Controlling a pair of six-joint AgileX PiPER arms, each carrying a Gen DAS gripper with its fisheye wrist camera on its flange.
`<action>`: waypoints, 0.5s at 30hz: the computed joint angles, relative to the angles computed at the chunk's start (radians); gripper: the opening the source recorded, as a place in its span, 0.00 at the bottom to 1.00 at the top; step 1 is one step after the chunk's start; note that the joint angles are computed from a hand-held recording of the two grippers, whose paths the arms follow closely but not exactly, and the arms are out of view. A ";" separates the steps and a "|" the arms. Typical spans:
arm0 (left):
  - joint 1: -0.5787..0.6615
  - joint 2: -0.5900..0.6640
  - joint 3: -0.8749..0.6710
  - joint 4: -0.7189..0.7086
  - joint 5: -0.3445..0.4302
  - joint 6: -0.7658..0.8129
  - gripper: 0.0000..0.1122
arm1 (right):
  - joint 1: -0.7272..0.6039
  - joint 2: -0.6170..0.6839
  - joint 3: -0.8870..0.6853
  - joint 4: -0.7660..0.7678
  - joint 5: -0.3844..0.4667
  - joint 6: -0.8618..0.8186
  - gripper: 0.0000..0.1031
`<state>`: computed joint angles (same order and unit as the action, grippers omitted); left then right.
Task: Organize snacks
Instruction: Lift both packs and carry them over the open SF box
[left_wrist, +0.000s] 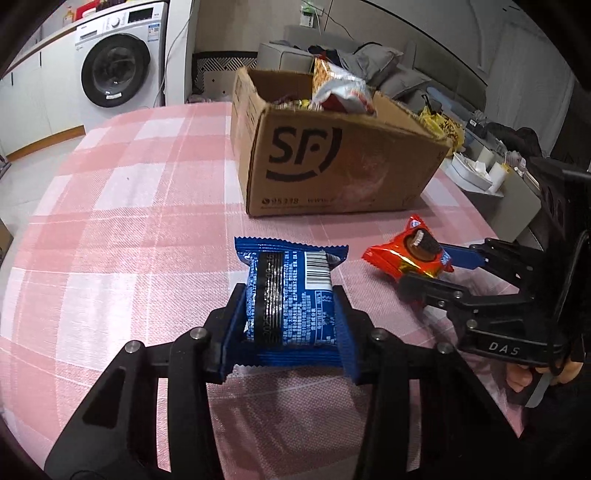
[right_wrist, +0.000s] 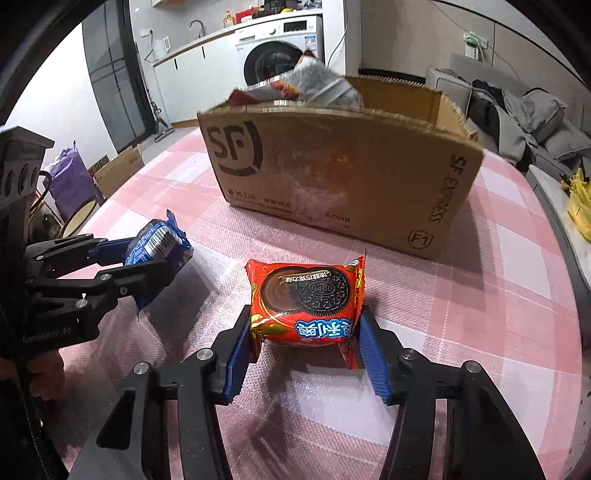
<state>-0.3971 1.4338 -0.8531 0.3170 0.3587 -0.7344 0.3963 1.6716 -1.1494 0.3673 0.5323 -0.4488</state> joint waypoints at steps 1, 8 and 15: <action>-0.004 -0.010 -0.002 0.022 0.010 -0.021 0.37 | -0.003 -0.015 0.008 0.009 -0.001 -0.006 0.53; -0.053 -0.071 -0.039 0.155 0.088 -0.153 0.37 | -0.038 -0.121 0.044 0.105 0.015 -0.069 0.53; -0.095 -0.136 -0.075 0.226 0.162 -0.211 0.37 | -0.087 -0.207 0.050 0.184 0.061 -0.125 0.53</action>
